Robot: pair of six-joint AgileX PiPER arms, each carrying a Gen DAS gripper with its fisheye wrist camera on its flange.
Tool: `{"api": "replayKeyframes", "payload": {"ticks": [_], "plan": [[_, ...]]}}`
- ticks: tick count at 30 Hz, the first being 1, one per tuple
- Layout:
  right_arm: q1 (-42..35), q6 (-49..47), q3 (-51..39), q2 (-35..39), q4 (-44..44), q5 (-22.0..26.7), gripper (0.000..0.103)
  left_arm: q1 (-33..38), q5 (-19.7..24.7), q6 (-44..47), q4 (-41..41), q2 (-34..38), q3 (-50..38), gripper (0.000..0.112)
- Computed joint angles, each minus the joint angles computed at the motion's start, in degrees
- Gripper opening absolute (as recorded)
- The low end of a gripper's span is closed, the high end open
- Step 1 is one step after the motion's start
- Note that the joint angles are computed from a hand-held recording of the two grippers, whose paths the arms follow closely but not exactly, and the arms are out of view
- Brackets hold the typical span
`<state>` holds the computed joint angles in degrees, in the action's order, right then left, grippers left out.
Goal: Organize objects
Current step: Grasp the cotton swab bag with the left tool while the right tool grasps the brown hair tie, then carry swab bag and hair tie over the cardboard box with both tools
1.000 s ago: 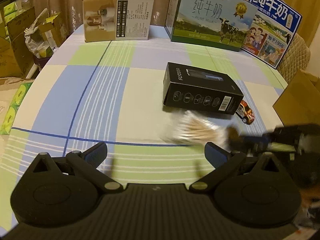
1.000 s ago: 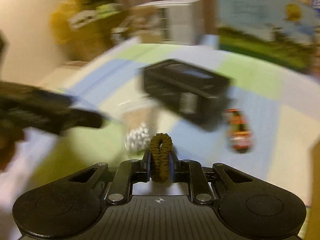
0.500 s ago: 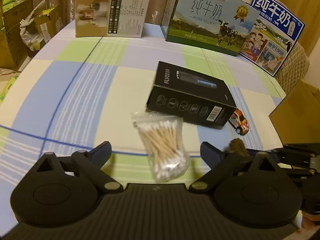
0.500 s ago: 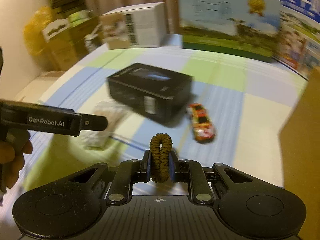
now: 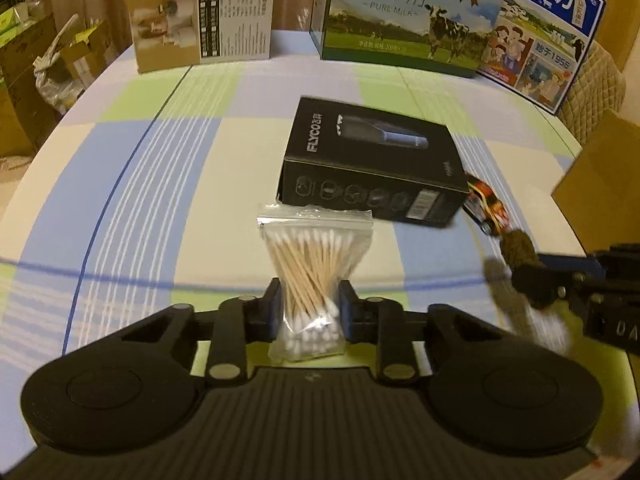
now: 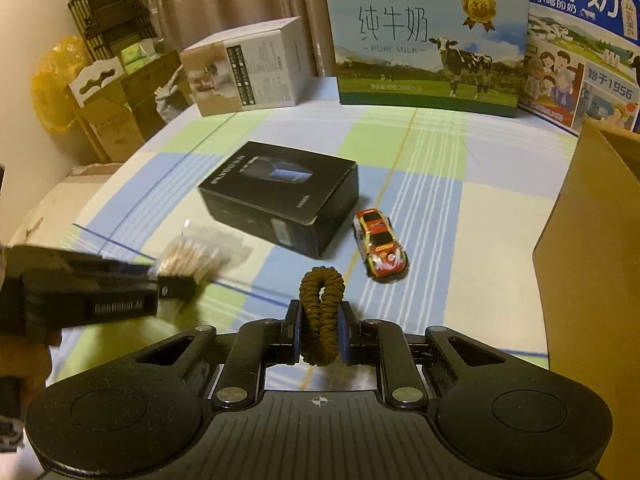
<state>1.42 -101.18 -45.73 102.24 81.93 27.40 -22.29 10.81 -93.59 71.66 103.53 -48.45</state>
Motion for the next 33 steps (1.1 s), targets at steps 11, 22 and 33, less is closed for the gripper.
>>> {"api": "replayKeyframes", "payload": {"ticks": [11, 22, 33], "plan": [[-5.53, 9.37, 13.67, -16.38, -10.42, 2.48, 0.014, -14.44, 3.93, -0.87, -7.79, -13.75, 14.41, 0.02], [-13.91, 11.78, 19.23, -23.98, -15.87, 6.88, 0.014, -23.3, 8.04, -13.35, 0.65, -15.84, 17.99, 0.027], [-11.63, 13.24, 17.55, -22.17, -14.19, 7.45, 0.014, -24.02, 11.61, -13.4, 3.01, -10.66, 14.5, 0.024]]}}
